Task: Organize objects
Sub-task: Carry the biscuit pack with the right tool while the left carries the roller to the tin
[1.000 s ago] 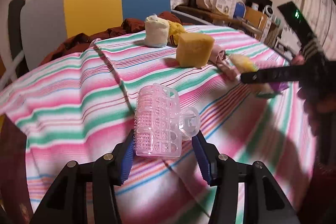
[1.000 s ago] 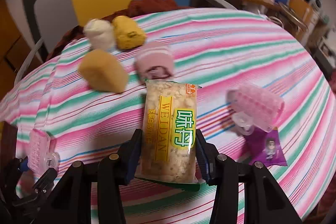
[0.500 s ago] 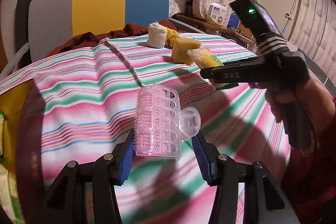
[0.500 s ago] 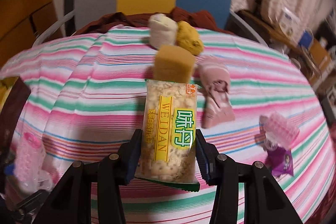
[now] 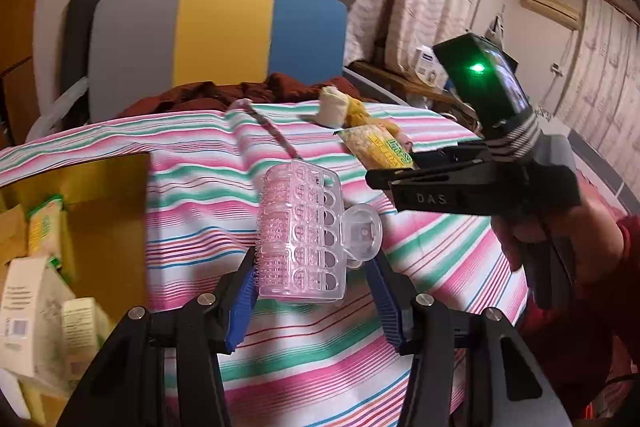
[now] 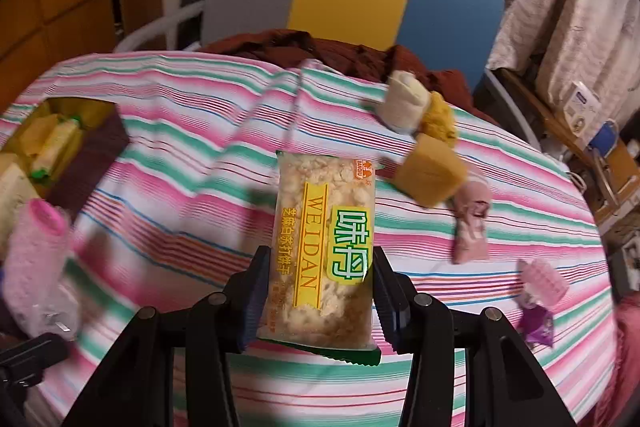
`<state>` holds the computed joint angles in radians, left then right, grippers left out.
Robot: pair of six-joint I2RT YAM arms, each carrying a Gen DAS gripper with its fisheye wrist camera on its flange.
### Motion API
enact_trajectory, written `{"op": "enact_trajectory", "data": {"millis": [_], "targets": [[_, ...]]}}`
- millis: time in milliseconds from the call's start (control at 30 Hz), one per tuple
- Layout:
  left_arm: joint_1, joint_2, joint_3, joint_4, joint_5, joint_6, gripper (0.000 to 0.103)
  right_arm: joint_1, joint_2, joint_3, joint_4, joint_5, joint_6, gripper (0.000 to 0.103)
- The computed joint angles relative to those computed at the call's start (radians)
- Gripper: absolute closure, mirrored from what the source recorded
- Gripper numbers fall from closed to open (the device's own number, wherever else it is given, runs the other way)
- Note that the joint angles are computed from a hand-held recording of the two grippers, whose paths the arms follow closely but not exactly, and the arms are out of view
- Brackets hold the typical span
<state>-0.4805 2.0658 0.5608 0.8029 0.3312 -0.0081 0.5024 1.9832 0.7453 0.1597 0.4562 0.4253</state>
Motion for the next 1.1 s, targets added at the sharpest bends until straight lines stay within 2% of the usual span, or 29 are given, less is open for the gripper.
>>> {"op": "enact_trajectory", "data": {"millis": [400, 767, 1000, 1100], "targets": [[0.215, -0.064, -0.101, 0.033, 0.097, 0.034, 0.050, 0.202, 0.041, 0.131, -0.030, -0.057, 0.157, 0.054], [0.506, -0.128, -0.135, 0.001, 0.207, 0.071, 0.050, 0.295, 0.125, 0.307, -0.035, -0.143, 0.207, 0.054], [0.664, -0.076, -0.030, -0.108, 0.230, 0.112, 0.050, 0.323, 0.228, 0.495, -0.117, -0.163, 0.201, 0.054], [0.696, -0.038, 0.038, -0.211, 0.219, 0.161, 0.050, 0.321, 0.282, 0.586, -0.161, -0.186, 0.198, 0.054]]}}
